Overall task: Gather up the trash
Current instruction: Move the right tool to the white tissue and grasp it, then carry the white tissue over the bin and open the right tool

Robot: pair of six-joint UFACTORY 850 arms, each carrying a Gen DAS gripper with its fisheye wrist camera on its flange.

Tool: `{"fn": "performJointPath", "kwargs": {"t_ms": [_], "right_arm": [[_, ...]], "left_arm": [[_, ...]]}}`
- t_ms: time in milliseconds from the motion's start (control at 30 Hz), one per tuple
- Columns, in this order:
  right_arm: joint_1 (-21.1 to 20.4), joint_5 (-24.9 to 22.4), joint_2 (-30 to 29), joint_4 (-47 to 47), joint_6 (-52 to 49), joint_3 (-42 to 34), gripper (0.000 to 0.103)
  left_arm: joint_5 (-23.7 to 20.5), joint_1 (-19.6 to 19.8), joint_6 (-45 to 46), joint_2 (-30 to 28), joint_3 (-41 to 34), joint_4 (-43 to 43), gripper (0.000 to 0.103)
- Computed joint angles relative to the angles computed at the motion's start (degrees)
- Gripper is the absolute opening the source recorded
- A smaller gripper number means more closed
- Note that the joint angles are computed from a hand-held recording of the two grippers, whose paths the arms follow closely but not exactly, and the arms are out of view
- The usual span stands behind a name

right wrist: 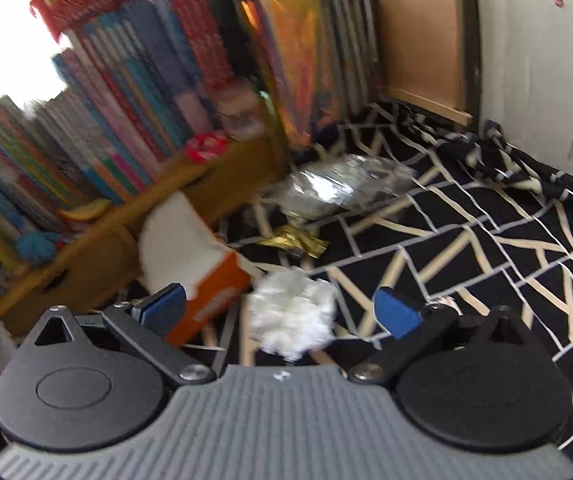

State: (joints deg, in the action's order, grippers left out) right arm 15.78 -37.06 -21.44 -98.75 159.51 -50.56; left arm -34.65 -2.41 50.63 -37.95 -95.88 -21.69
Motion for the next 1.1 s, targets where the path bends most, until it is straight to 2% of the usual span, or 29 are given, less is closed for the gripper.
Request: {"fn": "performJointPath", "kwargs": {"t_ms": [267, 500, 567, 600, 633, 700, 1100], "right_arm": [[-2.5, 3.0, -5.1, -1.1, -0.4, -2.8, 0.102], [-4.3, 7.1, -12.5, 11.5, -17.0, -11.6, 0.103], [-4.7, 8.9, -13.2, 12.1, -16.9, -12.3, 0.096], [-4.6, 9.6, -13.2, 12.4, -16.6, -12.3, 0.085], [-4.3, 9.3, -13.0, 13.0, -16.9, -12.3, 0.066], [-3.7, 9.1, -12.2, 13.1, -17.4, -12.0, 0.044], [0.9, 4.2, 1.1, 0.1, -13.0, -5.9, 0.044]], "left_arm": [[0.1, -0.2, -0.6, -0.3, -0.3, 1.2, 0.035], [0.3, -0.5, -1.6, -0.3, -0.4, 2.7, 0.035], [0.2, -0.4, -1.7, -0.3, -0.5, 2.7, 0.035], [0.2, -0.4, -1.7, -0.3, -0.5, 2.7, 0.035], [0.2, -0.4, -1.6, -0.3, -0.5, 2.7, 0.035], [0.3, -0.4, -1.6, -0.3, -0.5, 2.5, 0.035], [0.7, 0.0, -0.5, -0.1, 0.1, 0.2, 0.035]]}}
